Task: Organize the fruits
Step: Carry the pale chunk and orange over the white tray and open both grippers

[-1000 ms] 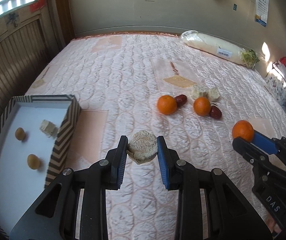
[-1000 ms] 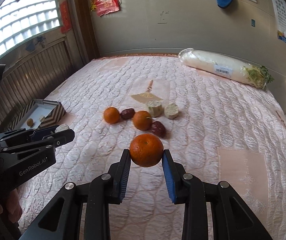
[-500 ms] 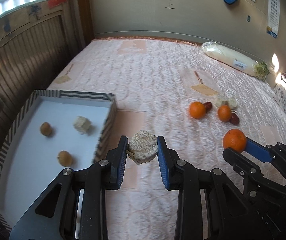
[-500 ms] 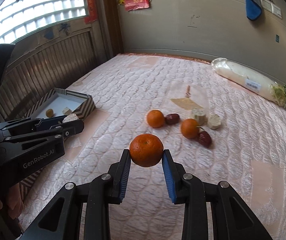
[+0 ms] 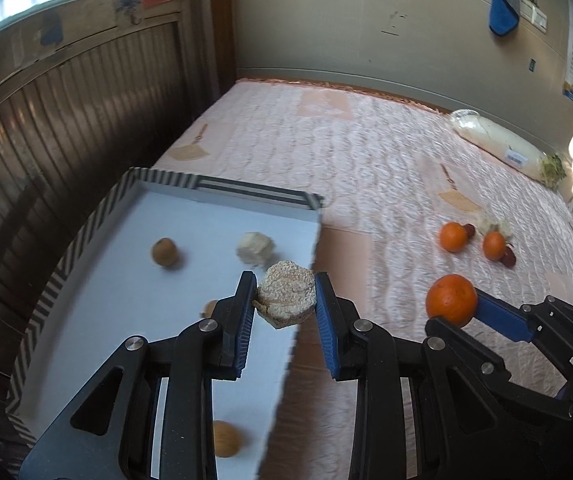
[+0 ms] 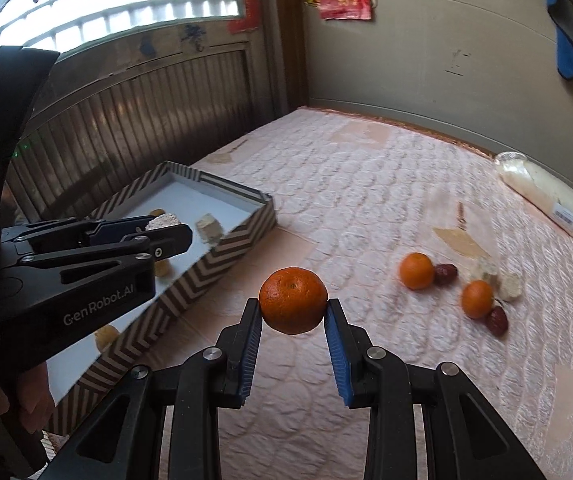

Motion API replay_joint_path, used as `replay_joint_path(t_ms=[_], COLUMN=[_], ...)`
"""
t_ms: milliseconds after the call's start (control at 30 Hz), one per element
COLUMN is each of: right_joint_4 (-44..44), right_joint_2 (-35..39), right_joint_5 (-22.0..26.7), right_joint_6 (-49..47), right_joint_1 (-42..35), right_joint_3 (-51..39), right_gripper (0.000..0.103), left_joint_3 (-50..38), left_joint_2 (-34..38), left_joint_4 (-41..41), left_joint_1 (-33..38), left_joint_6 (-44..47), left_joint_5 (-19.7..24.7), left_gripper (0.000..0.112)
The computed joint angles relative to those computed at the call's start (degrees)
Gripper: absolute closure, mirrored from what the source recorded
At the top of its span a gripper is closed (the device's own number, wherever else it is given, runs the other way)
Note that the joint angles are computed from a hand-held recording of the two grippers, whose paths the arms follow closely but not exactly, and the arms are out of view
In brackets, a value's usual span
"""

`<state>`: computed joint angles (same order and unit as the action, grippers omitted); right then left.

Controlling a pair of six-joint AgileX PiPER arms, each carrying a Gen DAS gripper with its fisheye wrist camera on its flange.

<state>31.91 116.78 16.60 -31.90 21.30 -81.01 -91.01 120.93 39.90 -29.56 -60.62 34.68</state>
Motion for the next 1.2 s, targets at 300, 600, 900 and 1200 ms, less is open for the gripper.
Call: replay_joint_path(t_ms=[300,600,900,1200], right_joint_4=[-2.5,-6.5,-9.8,-11.3], right_joint_2=[4.0,13.3,22.9,24.7], right_joint_5=[4.5,13.8,23.2,23.3], right_joint_6=[1.2,4.2,8.2,8.6], right_joint_1=[5.0,9.4,12.2,13.6], right_joint_3=[-8.0,-22.9,-37.8,-39.8], right_gripper=[0.072,0.072,0.072,0.072], left_joint_3=[8.3,13.9,14.8,13.9], left_joint_2=[-4.9,-6.1,-5.5,-4.7], left_joint_4=[0.0,-0.3,-1.7,-4.3], left_joint_1=[6.5,11.9,14.3,15.0], left_joint_6=[-2.3,-4.1,-3.8,-3.3], left_joint_5=[-3.2,-5.3,-5.5,-4.7], left_gripper=[0.084,0.084,0.084,0.084])
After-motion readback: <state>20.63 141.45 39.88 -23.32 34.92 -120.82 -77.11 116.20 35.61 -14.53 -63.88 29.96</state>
